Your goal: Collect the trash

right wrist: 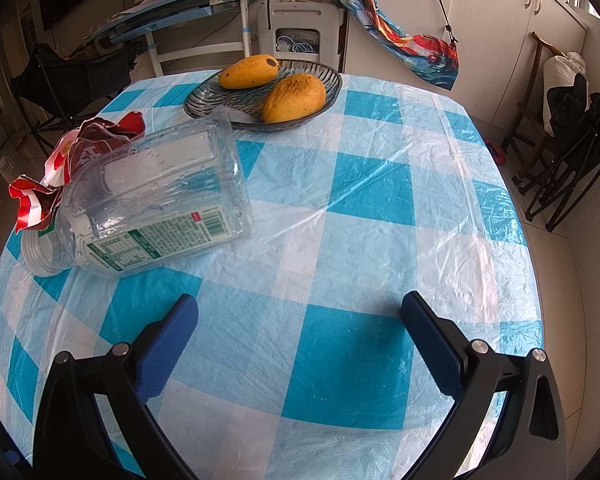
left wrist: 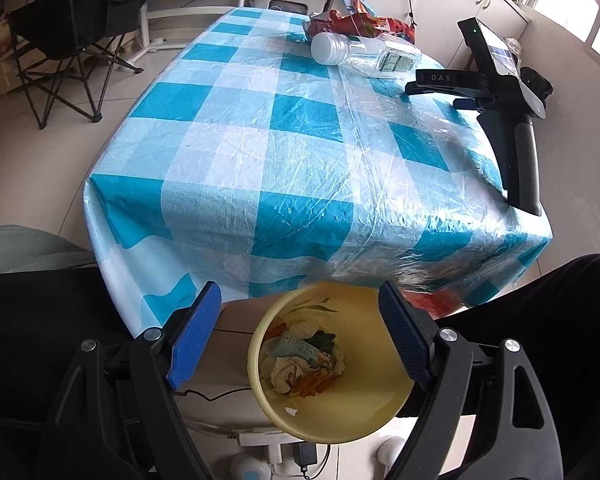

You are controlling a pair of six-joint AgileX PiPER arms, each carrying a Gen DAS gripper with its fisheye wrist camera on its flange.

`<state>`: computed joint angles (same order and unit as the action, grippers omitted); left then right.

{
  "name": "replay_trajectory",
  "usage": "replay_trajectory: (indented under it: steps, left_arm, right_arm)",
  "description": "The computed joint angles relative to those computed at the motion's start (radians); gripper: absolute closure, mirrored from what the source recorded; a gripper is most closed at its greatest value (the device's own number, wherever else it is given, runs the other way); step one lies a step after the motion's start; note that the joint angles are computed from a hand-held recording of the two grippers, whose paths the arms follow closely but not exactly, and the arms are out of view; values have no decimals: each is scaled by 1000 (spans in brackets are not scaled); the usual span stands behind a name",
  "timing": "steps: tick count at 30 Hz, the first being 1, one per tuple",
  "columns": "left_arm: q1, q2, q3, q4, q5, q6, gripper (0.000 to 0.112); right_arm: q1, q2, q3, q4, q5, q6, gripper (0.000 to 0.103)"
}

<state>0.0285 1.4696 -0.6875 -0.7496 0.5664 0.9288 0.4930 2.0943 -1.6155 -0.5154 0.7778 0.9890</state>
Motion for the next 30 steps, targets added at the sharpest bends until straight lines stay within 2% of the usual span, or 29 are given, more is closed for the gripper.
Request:
replay_trajectory:
  steps: [7, 11, 16, 23, 30]
  left_arm:
    - [59, -25, 12, -90, 36, 73, 35]
    - [81, -17, -22, -110, 52, 64, 35]
    - [38, -34, -74, -52, -17, -10, 34]
    - [-52, 7, -160, 117, -112, -153, 34]
    - [-128, 78, -239, 241, -153, -269, 34]
  right_arm:
    - [0, -1, 2, 0, 0, 0, 6]
    - [0, -1, 1, 0, -1, 0, 6]
    - [0, -2, 2, 0, -1, 0, 6]
    - [0, -1, 2, -1, -1, 1, 6]
    - [0, 0, 0, 0, 0, 0, 6]
